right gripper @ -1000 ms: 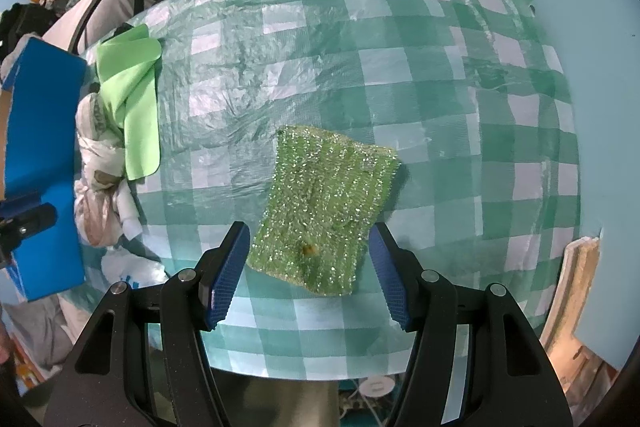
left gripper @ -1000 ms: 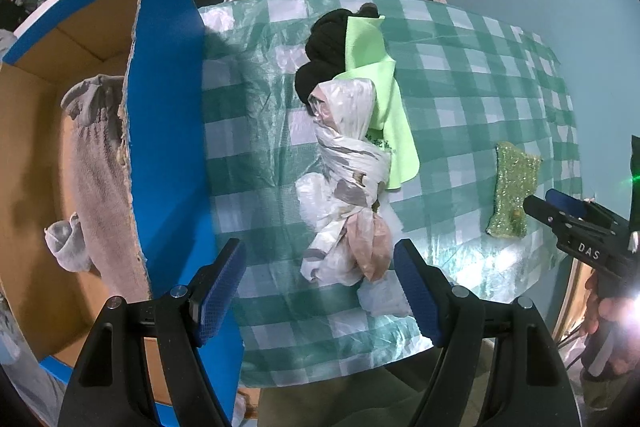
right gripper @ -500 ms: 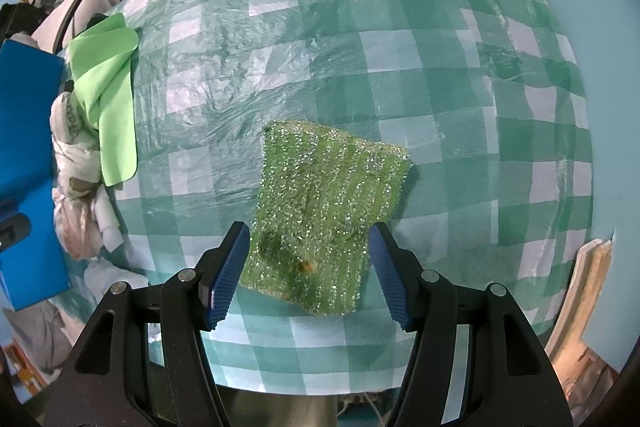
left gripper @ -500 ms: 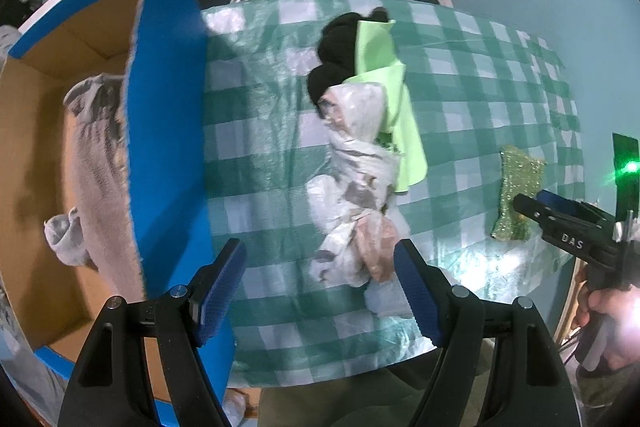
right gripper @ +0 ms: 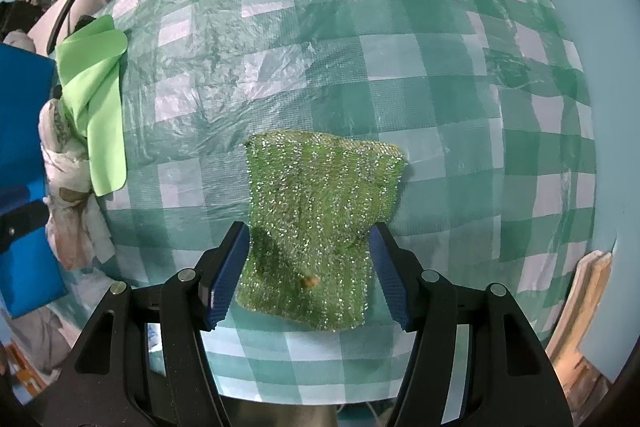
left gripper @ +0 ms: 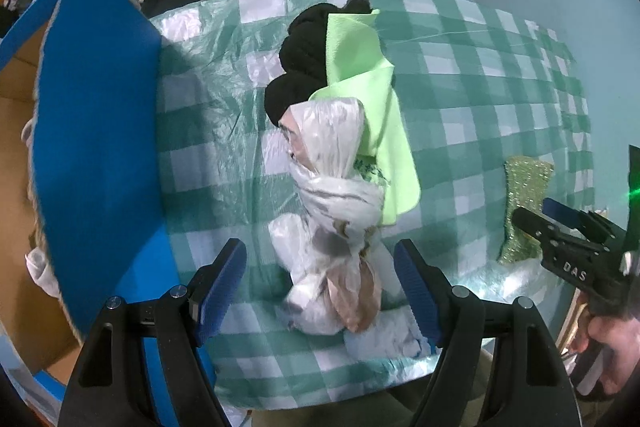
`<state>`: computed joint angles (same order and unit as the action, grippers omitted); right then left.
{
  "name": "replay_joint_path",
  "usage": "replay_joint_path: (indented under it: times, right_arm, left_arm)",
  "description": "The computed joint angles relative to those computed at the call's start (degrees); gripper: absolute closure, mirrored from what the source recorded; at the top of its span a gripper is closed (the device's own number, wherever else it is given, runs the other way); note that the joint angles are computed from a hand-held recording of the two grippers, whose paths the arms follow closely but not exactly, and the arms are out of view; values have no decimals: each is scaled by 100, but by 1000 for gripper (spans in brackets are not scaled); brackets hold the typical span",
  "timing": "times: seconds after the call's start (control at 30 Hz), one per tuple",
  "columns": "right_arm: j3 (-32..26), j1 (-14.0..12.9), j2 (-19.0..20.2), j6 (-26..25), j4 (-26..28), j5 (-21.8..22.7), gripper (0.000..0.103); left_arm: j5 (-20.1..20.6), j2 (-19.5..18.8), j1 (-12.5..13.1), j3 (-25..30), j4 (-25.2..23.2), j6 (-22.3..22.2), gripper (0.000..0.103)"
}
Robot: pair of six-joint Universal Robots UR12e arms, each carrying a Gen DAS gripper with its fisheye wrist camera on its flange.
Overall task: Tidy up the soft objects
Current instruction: 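Close the right gripper on the green mesh scrubber and lift it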
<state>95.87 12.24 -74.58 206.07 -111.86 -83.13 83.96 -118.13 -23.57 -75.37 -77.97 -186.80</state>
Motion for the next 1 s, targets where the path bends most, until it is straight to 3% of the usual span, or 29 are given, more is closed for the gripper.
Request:
replay_joint_path:
  times: [0.37, 0.57, 0.67, 0.73, 0.83, 1.0]
  right_arm:
    - [-198, 217, 233, -201, 111, -623, 42]
    - [-199, 320, 269, -134, 35, -673, 42]
    - [-252, 408, 264, -125, 40, -629, 48]
    - [-251, 437, 256, -196, 20, -634, 62]
    - [-251, 452, 235, -290, -10, -604, 80]
    - [-174, 538, 178, -208, -110, -499, 88]
  left_arm:
    - [-38, -210, 17, 151, -236, 4, 25]
    - [-202, -199, 56, 57, -176, -42, 27]
    - [-319, -173, 94, -9, -91, 89, 48]
    - [-424, -108, 110, -129, 9, 131, 65]
    - [-450, -25, 124, -258, 173, 120, 73]
    - [-403, 111, 145, -413, 386, 106, 75]
